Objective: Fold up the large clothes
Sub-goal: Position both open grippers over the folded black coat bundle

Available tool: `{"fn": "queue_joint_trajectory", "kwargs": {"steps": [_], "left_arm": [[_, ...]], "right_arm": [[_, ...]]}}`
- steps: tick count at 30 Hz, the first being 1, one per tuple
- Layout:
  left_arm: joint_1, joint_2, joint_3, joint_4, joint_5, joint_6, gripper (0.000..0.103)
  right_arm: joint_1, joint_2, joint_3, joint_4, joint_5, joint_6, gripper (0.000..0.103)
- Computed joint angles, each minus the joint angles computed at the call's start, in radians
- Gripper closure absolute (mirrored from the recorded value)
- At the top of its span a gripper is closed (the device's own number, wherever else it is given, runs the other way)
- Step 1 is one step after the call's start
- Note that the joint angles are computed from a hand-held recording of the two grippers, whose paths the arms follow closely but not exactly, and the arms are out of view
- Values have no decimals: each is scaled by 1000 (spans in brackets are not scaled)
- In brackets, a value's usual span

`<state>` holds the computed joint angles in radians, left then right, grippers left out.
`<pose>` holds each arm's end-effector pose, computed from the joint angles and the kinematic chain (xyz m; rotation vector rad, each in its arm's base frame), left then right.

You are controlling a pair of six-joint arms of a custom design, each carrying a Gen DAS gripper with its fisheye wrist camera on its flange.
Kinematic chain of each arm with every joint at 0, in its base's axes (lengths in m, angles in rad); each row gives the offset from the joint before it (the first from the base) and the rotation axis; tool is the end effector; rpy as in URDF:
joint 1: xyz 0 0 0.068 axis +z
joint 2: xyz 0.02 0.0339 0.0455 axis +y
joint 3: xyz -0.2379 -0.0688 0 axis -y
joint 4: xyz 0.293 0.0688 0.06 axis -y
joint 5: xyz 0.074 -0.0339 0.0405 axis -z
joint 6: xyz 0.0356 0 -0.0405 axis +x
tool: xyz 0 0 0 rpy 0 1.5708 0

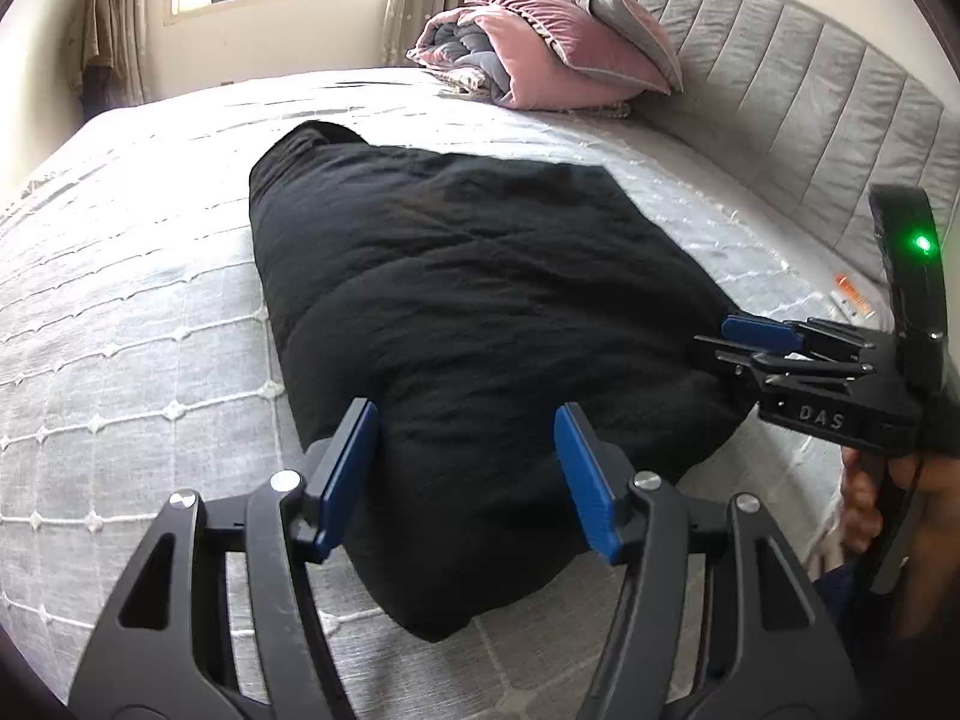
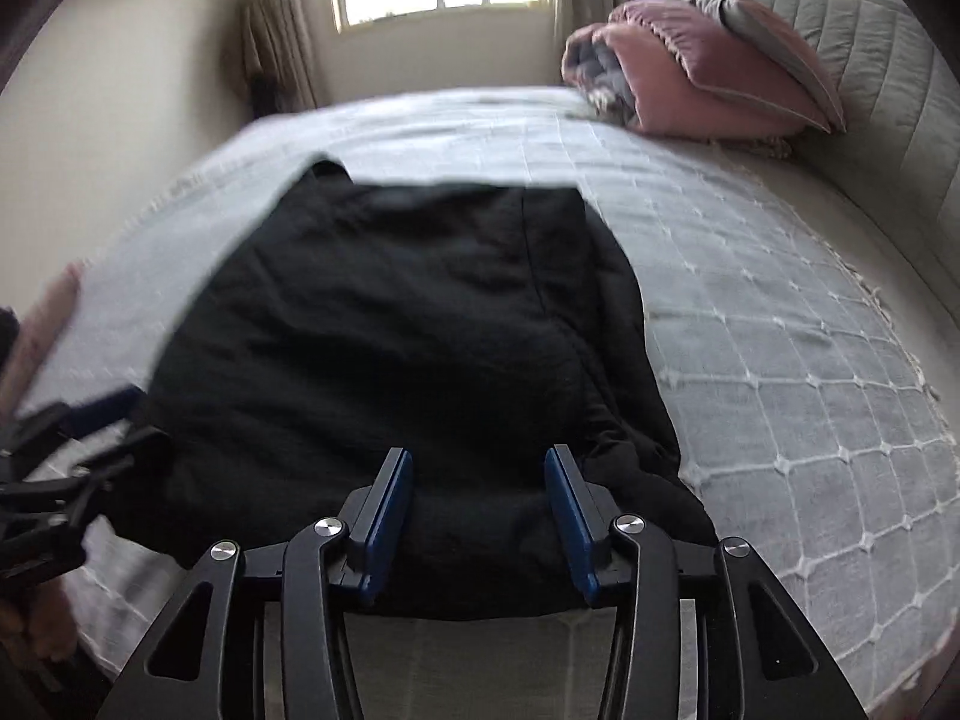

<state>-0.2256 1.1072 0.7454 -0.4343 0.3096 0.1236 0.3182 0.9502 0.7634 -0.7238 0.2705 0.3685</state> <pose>0.2747 -0.0742 0.2016 0.5561 2.2905 -0.4155 0.2377 0.0683 0.2260 0.1746 2.4299 -0.0311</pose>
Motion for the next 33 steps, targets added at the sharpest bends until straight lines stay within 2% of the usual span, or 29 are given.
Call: {"fn": "queue_joint_trajectory", "kwargs": {"steps": [3,5,7,10,14,16,18,20,22,24,27,33], "left_arm": [[-43,5,-47,72,-76,-15,41],[-88,-2,-93,137,-161,3,41],[-93,-3,-99,148,-174,2,41],[-44,24,-44,81,-89,14,41],[75,90,92,-55,115,37,41],[120,142,175,-89,185,35,41],[123,210,266,-98,180,35,41],[111,326,402,-115,160,34,41],[98,460,539,-128,123,7,41],[84,548,615,-123,77,-18,41],[62,662,692,-105,9,-48,41],[61,733,709,-59,4,-54,38]], "right_arm": [[-19,38,-10,10,-25,15,58],[-25,89,-7,26,-23,5,58],[-22,125,-6,47,-15,2,58],[-25,107,-3,30,-22,4,58],[26,22,-6,-4,25,3,57],[-5,-46,-13,13,-29,-18,57],[-71,-56,17,52,-112,-30,57],[-112,33,107,84,-125,-34,57],[-136,185,228,120,-163,-57,57],[-139,343,342,144,-188,-74,57],[-133,548,486,130,-141,-107,57],[-149,719,582,120,-113,-102,58]]}}
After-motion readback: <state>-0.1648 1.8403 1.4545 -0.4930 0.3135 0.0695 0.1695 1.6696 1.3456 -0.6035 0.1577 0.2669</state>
